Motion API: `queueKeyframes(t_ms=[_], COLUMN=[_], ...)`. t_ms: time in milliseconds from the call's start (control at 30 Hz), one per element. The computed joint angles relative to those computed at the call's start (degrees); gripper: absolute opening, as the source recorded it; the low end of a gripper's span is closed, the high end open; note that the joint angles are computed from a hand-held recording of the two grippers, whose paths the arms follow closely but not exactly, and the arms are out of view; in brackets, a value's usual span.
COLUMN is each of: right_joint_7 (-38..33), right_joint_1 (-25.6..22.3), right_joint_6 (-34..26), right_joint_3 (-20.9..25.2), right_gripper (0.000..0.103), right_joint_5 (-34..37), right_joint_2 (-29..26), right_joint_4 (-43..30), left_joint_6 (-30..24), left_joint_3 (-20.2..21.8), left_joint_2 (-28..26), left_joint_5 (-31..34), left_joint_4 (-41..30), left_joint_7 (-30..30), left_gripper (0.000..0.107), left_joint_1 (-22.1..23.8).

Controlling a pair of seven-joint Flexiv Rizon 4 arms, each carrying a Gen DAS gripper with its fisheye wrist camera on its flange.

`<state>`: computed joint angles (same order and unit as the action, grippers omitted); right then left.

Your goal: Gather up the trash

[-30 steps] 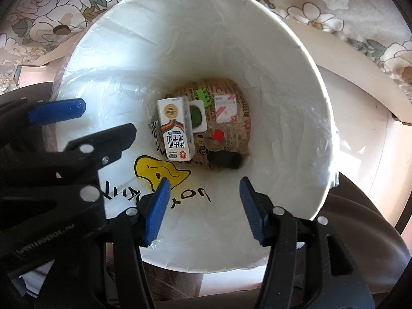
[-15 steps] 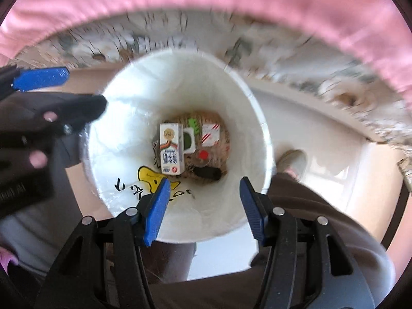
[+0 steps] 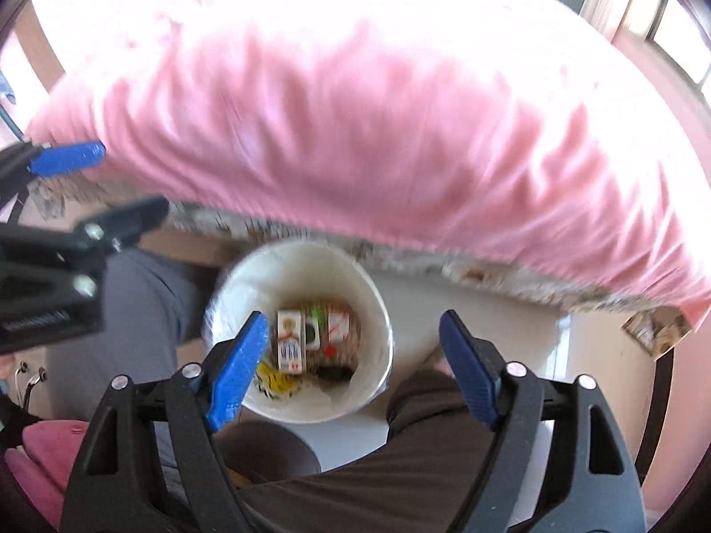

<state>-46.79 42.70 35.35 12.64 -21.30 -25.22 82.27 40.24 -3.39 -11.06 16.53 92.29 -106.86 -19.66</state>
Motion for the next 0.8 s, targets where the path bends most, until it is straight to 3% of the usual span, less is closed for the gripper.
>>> queueKeyframes(t_ms=[167,367,567,800], right_joint_7=[4.9,11.2,19.4,25.9], right_joint_1=[2.1,2.4,2.9,2.1], right_joint_6=[2.9,5.0,3.9,4.3], right_joint_3=[-1.5,-0.8,0.0,2.0], right_gripper=[0.084,0.086,0.088,0.090], right_joint_5=[-8.8,-16.2,-24.3,-26.0], right_joint_2=[4.6,9.6,12.6,14.4], right_joint_4=[3.7,7.5,10.2,12.6], left_joint_6=[1.7,3.6,3.0,2.6], left_joint_3=[-0.3,-2.0,-4.3,-6.4], left_joint_2=[4.7,10.3,14.3,17.8], left_joint_5=[3.8,3.9,6.6,9.3], left_joint_4=[1.1,3.9,6.5,8.9], left_joint_7=[-1.7,-2.5,-5.9,-9.4], left_gripper=[0.093,0.094,0.094,0.094], left_joint_1=[-0.9,-0.2,0.6,1.8])
